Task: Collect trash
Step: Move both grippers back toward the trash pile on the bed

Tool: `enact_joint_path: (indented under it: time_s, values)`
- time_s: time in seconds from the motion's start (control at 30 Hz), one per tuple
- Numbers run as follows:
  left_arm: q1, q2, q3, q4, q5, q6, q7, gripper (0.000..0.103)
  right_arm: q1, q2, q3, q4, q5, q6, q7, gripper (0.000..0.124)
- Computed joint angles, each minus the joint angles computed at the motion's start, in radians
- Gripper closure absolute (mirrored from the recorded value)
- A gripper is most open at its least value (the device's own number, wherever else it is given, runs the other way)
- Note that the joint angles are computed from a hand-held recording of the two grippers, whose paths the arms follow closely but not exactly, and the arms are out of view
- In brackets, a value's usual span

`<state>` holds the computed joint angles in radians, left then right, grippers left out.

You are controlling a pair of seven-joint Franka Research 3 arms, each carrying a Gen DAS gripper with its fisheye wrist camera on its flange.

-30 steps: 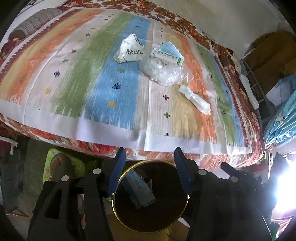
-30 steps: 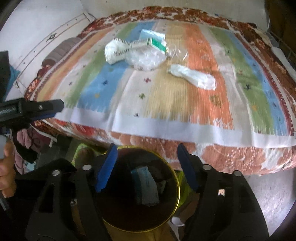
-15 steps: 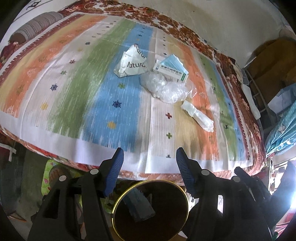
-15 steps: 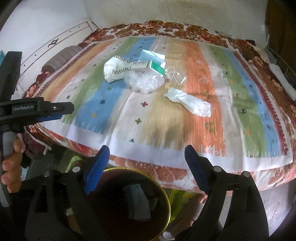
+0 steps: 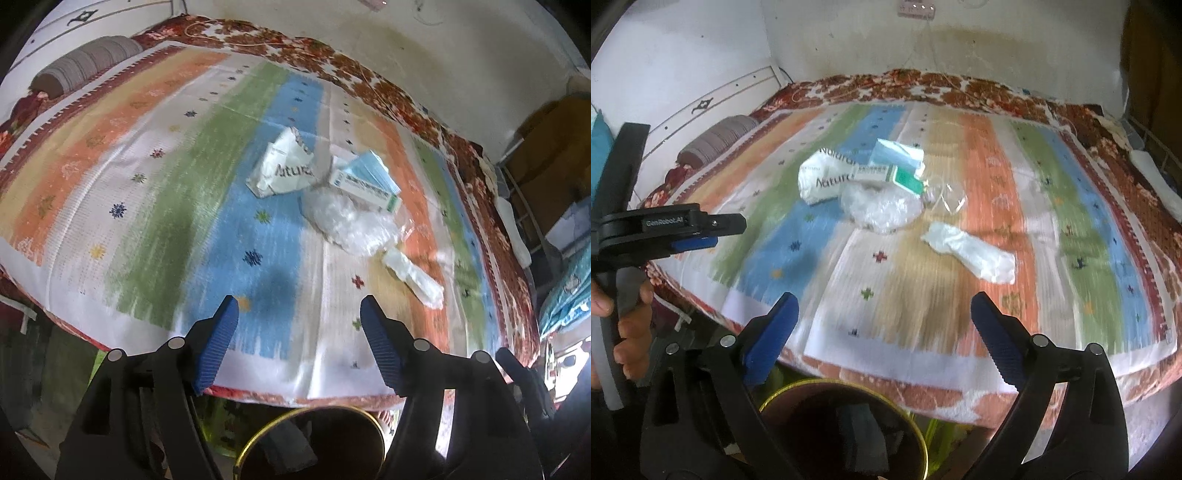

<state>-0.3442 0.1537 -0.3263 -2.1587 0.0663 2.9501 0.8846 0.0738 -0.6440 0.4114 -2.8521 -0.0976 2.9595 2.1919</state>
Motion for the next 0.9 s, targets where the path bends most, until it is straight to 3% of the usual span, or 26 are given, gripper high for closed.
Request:
enact_joint_path:
  time_s: [0.17, 0.3, 0.37, 0.5, 0.73, 0.9]
  values:
    - [-0.02, 0.034, 0.039, 0.034, 0.08, -0.008, -0.065, 0.027, -0.071, 0.048, 0.044, 0.033, -0.043, 0.051, -0.008, 0.032]
    - [-0.034, 0.053, 0.068, 0.055, 0.152, 0.0, -0.123, 0.015, -0.141, 0.081, 0.097, 0.061, -0.084, 0.079, -0.01, 0.03]
    - [-0.079, 0.068, 0.131, 0.077, 0.276, -0.003, -0.225, 0.011, -0.159, 0.102, 0.105, 0.072, -0.096, 0.091, -0.019, 0.03]
    - [-0.087, 0.104, 0.155, 0.122, 0.386, -0.028, -0.278, 0.009, -0.214, 0.136, 0.147, 0.097, -0.129, 0.102, -0.027, 0.03]
    - [-0.068, 0.153, 0.149, 0.185, 0.449, -0.042, -0.289, 0.008, -0.3, 0.221, 0.186, 0.166, -0.212, 0.112, -0.044, 0.03]
    - [-0.035, 0.188, 0.12, 0.228, 0.404, -0.055, -0.229, 0.007, -0.386, 0.279, 0.232, 0.221, -0.3, 0.126, -0.029, 0.03]
